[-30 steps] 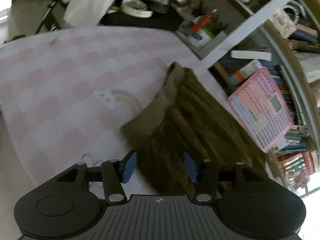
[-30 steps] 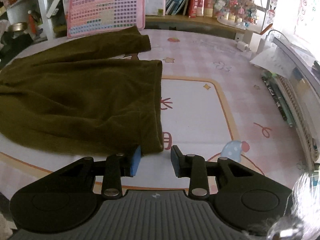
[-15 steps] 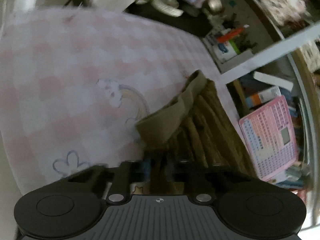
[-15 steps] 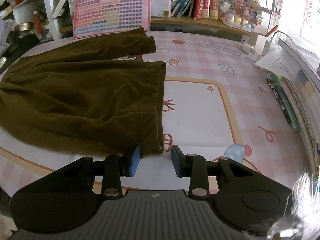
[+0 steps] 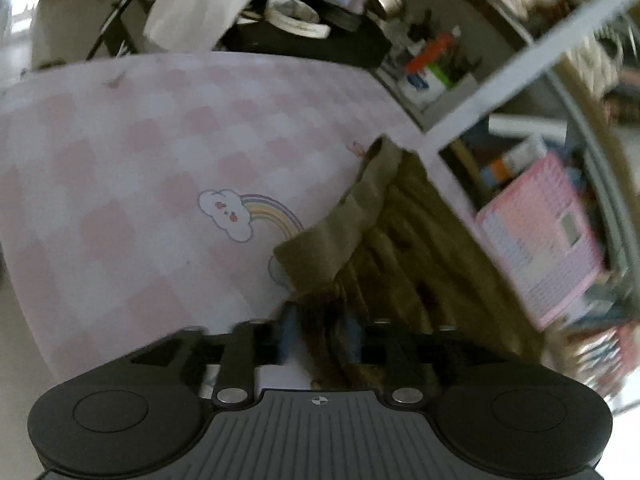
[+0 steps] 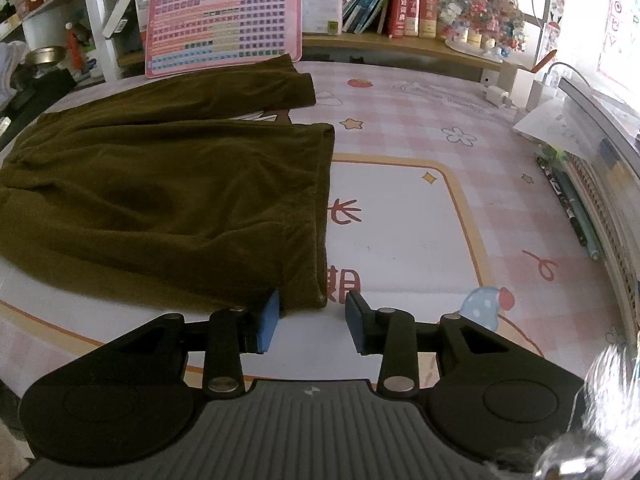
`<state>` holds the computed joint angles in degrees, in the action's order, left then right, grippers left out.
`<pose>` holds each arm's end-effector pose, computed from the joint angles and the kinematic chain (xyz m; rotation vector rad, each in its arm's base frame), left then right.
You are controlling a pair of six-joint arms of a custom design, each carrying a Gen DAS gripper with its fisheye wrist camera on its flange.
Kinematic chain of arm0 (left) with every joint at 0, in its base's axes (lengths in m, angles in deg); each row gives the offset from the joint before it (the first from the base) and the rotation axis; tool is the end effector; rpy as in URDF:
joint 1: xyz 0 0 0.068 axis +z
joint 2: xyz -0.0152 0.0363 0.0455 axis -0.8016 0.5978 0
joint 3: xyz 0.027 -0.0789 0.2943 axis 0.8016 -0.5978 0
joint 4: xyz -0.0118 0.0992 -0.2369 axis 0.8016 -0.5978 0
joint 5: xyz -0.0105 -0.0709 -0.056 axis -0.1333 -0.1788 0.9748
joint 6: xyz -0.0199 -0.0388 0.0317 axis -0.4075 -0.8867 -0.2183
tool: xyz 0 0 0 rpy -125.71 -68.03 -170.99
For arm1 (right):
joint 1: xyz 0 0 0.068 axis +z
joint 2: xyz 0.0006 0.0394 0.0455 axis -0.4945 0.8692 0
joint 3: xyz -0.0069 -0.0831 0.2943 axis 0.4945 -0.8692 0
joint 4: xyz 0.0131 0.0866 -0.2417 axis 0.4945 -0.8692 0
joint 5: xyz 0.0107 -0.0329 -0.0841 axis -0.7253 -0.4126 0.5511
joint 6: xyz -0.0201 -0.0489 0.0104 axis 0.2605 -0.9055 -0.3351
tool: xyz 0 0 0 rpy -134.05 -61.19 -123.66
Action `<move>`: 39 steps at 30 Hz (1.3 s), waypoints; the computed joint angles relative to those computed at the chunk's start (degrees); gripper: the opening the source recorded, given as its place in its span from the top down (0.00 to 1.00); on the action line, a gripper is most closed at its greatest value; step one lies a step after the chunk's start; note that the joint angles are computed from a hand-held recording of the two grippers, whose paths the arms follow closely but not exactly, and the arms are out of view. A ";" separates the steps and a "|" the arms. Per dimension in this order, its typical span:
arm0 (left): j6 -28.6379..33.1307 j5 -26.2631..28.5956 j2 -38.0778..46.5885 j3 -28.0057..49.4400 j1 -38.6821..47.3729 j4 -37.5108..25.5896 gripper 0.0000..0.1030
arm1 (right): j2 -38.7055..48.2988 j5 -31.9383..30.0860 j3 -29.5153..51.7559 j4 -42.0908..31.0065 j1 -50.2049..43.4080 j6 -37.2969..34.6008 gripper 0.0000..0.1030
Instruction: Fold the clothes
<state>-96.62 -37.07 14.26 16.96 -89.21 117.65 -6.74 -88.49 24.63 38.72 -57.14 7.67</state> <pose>0.1734 -0.1070 0.0998 -1.0905 2.0769 -0.5157 0.1611 -0.0687 0.1363 -0.1026 2.4074 0.0704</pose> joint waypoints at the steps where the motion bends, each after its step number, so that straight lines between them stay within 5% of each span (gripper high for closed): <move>1: -1.53 -0.73 0.63 -1.74 -0.09 4.06 0.52 | 0.00 0.01 -0.03 0.05 0.00 -0.05 0.67; 4: -4.84 -0.53 5.62 -5.78 1.55 18.80 0.47 | 0.10 0.06 0.03 0.03 0.03 -0.15 0.67; 6: -4.64 3.15 7.60 -4.60 5.46 20.43 0.50 | 0.10 0.13 0.09 -0.06 0.04 -0.19 0.67; 7: -4.79 3.65 7.91 -3.49 6.10 18.70 0.52 | 0.07 0.21 0.11 -0.09 0.12 -0.16 0.67; 9: -4.81 2.95 7.75 -1.54 6.12 14.89 0.82 | -0.05 0.32 0.08 -0.14 0.21 -0.12 0.67; 13: 5.99 -2.69 1.75 -0.27 2.42 7.22 0.89 | -0.32 0.92 0.04 -0.19 0.83 0.41 0.67; 16: 12.43 -5.26 -2.60 2.35 0.95 -2.98 0.89 | -0.46 1.29 0.01 -0.23 1.22 0.67 0.67; 26: 7.82 -0.48 1.31 2.43 4.26 -3.94 0.71 | 0.12 0.21 -0.03 0.13 0.16 -0.51 0.67; 33: 2.66 -15.43 -10.74 5.79 -6.19 -24.71 0.69 | 0.45 -0.72 -0.14 0.40 -0.59 -1.45 0.67; 35: 5.56 -17.98 -11.78 6.86 -10.15 -25.34 0.69 | 0.48 -0.77 -0.14 0.41 -0.63 -1.53 0.67; 39: 14.66 -14.54 -7.17 10.68 -13.11 -24.45 0.69 | 0.50 -0.90 -0.19 0.52 -0.66 -1.71 0.67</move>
